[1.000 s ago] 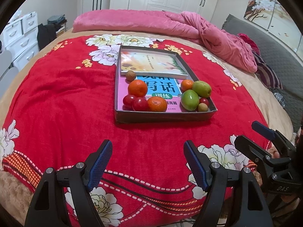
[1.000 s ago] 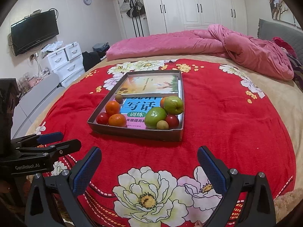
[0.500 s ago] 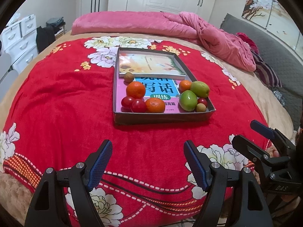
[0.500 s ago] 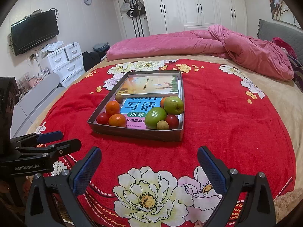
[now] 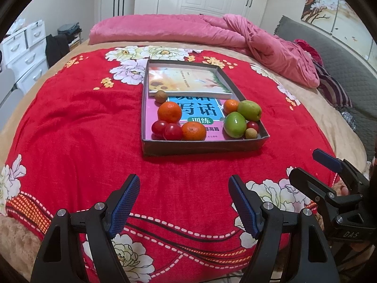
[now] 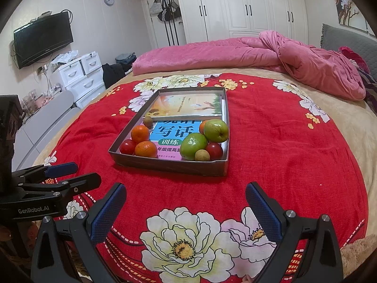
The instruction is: Organize fruits
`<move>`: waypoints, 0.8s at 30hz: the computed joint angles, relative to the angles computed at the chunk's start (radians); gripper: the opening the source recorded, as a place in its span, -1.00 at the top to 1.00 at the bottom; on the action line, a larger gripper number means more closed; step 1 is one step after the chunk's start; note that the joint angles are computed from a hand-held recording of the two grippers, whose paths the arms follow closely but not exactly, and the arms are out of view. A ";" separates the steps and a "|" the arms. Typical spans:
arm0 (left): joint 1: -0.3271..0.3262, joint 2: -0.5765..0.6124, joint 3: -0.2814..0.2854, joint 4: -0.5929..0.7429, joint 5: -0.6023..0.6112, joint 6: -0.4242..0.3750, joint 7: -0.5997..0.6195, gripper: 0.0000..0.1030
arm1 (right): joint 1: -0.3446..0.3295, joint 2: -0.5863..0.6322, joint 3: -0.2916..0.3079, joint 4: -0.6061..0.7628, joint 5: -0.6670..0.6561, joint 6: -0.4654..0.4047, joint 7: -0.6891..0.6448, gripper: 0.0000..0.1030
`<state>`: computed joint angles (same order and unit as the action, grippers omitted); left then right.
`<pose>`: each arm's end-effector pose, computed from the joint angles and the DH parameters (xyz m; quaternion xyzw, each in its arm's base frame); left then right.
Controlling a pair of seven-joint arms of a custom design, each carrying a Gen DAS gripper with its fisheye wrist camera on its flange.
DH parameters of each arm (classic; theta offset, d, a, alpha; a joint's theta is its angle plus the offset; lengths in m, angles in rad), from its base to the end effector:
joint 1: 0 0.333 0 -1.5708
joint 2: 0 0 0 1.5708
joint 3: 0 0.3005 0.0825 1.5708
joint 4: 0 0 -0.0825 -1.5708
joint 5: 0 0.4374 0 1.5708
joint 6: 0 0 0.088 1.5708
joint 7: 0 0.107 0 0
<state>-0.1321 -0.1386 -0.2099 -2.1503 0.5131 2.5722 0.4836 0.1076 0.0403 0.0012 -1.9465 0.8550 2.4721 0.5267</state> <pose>0.5633 -0.2124 0.4821 -0.7809 0.5284 -0.2484 0.2221 0.6517 0.0692 0.4742 -0.8115 0.4315 -0.1053 0.3798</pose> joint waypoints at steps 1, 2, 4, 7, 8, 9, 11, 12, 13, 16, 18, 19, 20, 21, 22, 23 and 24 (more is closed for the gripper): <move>0.000 0.000 0.000 0.000 0.001 0.000 -0.001 -0.53 | 0.001 -0.001 0.001 -0.002 -0.002 0.003 0.002 -0.98; 0.000 0.000 0.001 0.000 -0.002 0.000 0.002 -0.53 | 0.001 -0.001 0.001 -0.002 -0.001 0.004 0.000 -0.98; 0.000 0.000 0.000 0.000 0.000 -0.001 -0.001 -0.53 | 0.001 -0.001 0.001 -0.002 -0.001 0.001 0.001 -0.98; -0.001 0.002 0.000 0.003 -0.003 -0.005 0.002 -0.53 | 0.001 -0.001 0.001 -0.002 -0.001 0.001 0.000 -0.98; -0.001 0.002 0.001 0.002 -0.003 -0.004 0.003 -0.53 | 0.001 -0.001 0.001 -0.002 -0.001 0.002 0.000 -0.98; -0.001 0.002 0.000 0.003 -0.001 -0.005 0.002 -0.53 | 0.001 -0.001 0.001 -0.002 -0.001 0.002 0.000 -0.98; 0.000 0.001 0.000 0.002 0.001 -0.004 0.000 -0.53 | 0.001 -0.001 0.000 -0.001 -0.001 0.002 0.000 -0.98; 0.000 0.002 0.000 0.002 0.004 -0.004 -0.003 -0.53 | 0.001 -0.002 0.001 -0.003 -0.001 0.004 0.001 -0.98; 0.000 0.003 0.000 0.003 0.005 -0.004 -0.003 -0.53 | 0.001 -0.002 0.001 -0.003 -0.002 0.003 0.001 -0.98; -0.001 0.003 0.000 0.003 0.003 -0.005 0.000 -0.53 | 0.001 -0.002 0.001 -0.003 -0.001 0.004 0.000 -0.98; -0.002 0.005 0.000 0.005 0.001 -0.007 0.003 -0.53 | 0.001 -0.002 0.001 -0.003 -0.001 0.003 0.001 -0.98; -0.002 0.006 0.000 0.006 0.000 -0.008 0.004 -0.53 | 0.001 -0.002 0.001 -0.003 -0.001 0.003 0.001 -0.98; -0.003 0.007 0.000 0.007 -0.002 -0.011 0.006 -0.53 | 0.001 -0.001 0.000 -0.003 -0.002 0.003 0.001 -0.98; -0.003 0.008 0.000 0.009 -0.003 -0.014 0.007 -0.52 | 0.001 -0.002 0.001 -0.003 -0.001 0.005 0.000 -0.98; -0.004 0.009 0.001 0.009 -0.008 -0.014 0.011 -0.53 | 0.001 -0.002 0.001 -0.003 -0.001 0.005 0.000 -0.98; -0.005 0.010 0.001 0.010 -0.010 -0.015 0.010 -0.53 | 0.001 -0.002 0.001 -0.003 -0.001 0.003 0.001 -0.98; -0.005 0.011 0.001 0.011 -0.010 -0.017 0.010 -0.53 | 0.001 -0.001 0.000 -0.002 -0.002 0.003 0.001 -0.98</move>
<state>-0.1369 -0.1278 -0.2089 -2.1397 0.5028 2.5551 0.4932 0.1085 0.0397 0.0013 -1.9483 0.8529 2.4753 0.5279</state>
